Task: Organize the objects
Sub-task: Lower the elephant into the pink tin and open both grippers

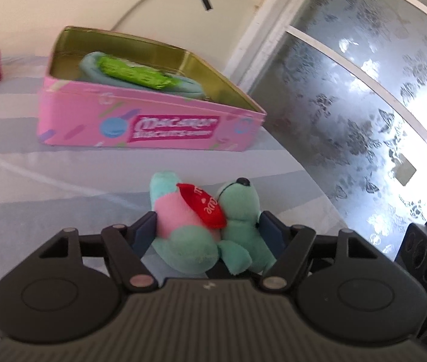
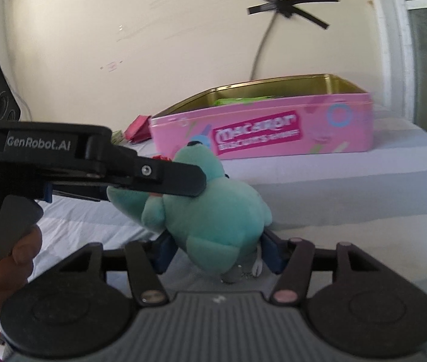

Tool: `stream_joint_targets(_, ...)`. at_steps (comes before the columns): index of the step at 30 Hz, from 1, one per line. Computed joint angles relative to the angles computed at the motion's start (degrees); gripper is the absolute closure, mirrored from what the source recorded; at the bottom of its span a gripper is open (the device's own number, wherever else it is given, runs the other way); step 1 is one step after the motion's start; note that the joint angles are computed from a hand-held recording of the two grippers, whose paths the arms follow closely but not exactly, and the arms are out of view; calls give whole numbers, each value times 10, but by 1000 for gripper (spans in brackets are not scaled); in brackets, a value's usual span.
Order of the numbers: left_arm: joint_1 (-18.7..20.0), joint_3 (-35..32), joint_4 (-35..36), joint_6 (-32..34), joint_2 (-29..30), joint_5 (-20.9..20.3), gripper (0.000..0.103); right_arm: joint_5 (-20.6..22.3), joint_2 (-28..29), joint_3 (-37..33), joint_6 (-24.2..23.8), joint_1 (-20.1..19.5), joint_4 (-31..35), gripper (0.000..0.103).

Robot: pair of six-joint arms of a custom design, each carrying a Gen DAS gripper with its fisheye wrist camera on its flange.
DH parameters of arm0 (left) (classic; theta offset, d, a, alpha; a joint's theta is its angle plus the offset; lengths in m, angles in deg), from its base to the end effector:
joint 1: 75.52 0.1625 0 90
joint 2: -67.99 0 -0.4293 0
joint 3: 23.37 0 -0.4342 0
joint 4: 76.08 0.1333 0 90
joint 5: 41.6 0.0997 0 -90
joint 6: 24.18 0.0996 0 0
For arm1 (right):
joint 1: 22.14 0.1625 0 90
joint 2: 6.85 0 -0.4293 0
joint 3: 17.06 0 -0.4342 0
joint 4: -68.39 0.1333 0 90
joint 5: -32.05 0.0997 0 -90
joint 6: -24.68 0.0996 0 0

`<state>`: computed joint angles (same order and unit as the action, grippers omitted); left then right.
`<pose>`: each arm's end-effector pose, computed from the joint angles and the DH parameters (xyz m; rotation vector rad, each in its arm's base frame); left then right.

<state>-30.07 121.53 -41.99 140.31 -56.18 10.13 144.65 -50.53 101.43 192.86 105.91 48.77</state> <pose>0.0488 -0.2284 0.2426 0.3779 2.6087 -1.1741 0.3182 -0.2524 -0.0925 1.0000 -2.5582 0.9612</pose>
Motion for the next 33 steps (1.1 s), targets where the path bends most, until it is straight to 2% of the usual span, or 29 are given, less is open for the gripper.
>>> stream_joint_targets(2,-4,-7,-10,15,8,4,28,10,-11,-4,5,4,18,47)
stream_joint_targets(4,-1,-23,-20,39,17,11,28,10,-25,-1,-11,4,7,47)
stream_joint_targets(9,4,-75,-61,115,58,-1,27,2,-40,-23,-72,-4,-27,47)
stream_joint_targets(12,30,-118,-115,190,104,2,27,-19,-39,-50,-112,-25,-43,47)
stream_joint_targets(16,87,-179,-186,264,185,16,27,-39,-11,-125,-125,-59,-9,47)
stream_joint_targets(20,145,-235,-256,316,270,23,22,-9,48,-218,-160,-80,19,43)
stream_joint_targets(23,172,-266,-293,320,316,-11,22,15,83,-250,-178,-93,-7,40)
stream_joint_targets(25,191,-272,-282,292,314,-4,22,-9,75,-228,-161,-106,-23,37)
stream_joint_targets(27,196,-257,-287,297,299,-7,22,-21,66,-208,-161,-113,-36,36)
stream_joint_targets(30,181,-223,-306,317,270,-45,22,-25,59,-196,-163,-112,-40,36)
stream_joint_targets(33,162,-199,-291,308,243,-67,22,-40,55,-190,-145,-109,-38,36)
